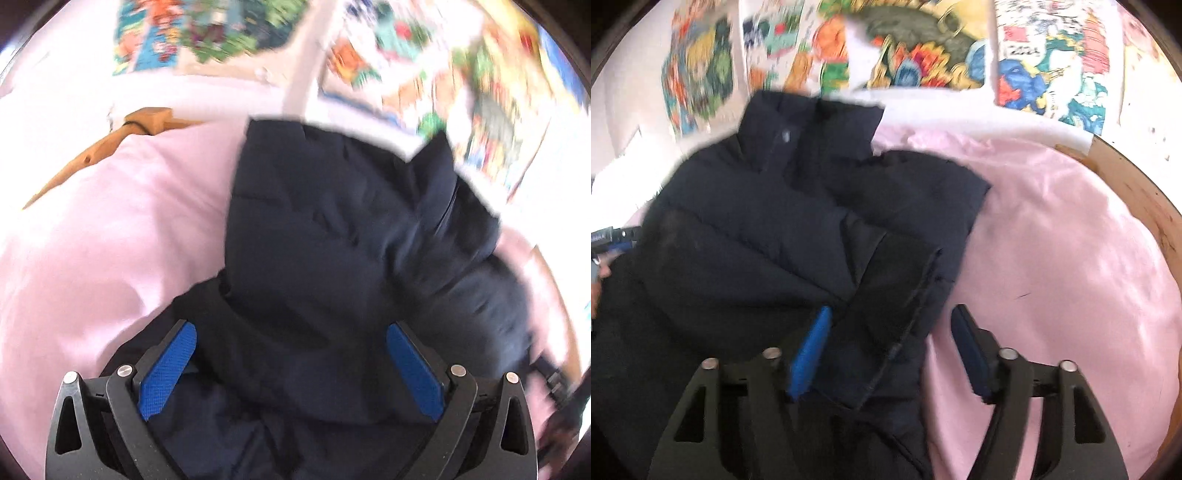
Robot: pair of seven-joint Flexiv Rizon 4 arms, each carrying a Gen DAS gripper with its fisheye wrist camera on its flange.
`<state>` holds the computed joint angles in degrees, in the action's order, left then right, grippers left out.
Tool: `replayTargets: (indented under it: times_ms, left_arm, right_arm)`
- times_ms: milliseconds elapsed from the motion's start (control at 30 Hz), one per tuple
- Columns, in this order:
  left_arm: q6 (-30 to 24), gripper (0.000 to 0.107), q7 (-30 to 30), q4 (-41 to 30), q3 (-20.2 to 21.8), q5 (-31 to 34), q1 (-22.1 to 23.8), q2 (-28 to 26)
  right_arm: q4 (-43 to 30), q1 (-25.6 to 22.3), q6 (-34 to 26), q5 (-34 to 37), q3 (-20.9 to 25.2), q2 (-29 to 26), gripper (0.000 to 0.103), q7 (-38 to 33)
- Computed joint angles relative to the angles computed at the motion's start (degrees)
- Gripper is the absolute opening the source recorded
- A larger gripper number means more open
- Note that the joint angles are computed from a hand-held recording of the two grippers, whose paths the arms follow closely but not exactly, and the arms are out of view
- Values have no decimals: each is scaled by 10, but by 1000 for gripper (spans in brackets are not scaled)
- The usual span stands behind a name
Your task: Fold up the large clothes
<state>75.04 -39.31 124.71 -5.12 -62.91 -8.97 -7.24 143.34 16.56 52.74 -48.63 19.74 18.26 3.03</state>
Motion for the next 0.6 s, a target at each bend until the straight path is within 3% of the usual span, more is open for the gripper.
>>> replayTargets:
  times_ms: [100,167,300,433,600]
  left_arm:
    - [-26,103,2,-24,3,-6,5,8]
    - [-32,103,-25,-56,6,63,3,-2]
    - [-64,103,-72,-154,-10,189,1,-50]
    - [-76,103,-143,-250,-19,300,-14,-115]
    - [-62,103,-146,-325,-47,341,-11,-175]
  right_arm:
    - [17,-10,29,0,-9,34,76,-19]
    - [11,-13,35,20,-17,38,83,-60]
    - [-23,-40,66,30,-41,0,83,-113]
    - [-47,-105,178,-83,-63,-68,83,0]
    - [-90,-137,263,-197,-110,-150,83,100]
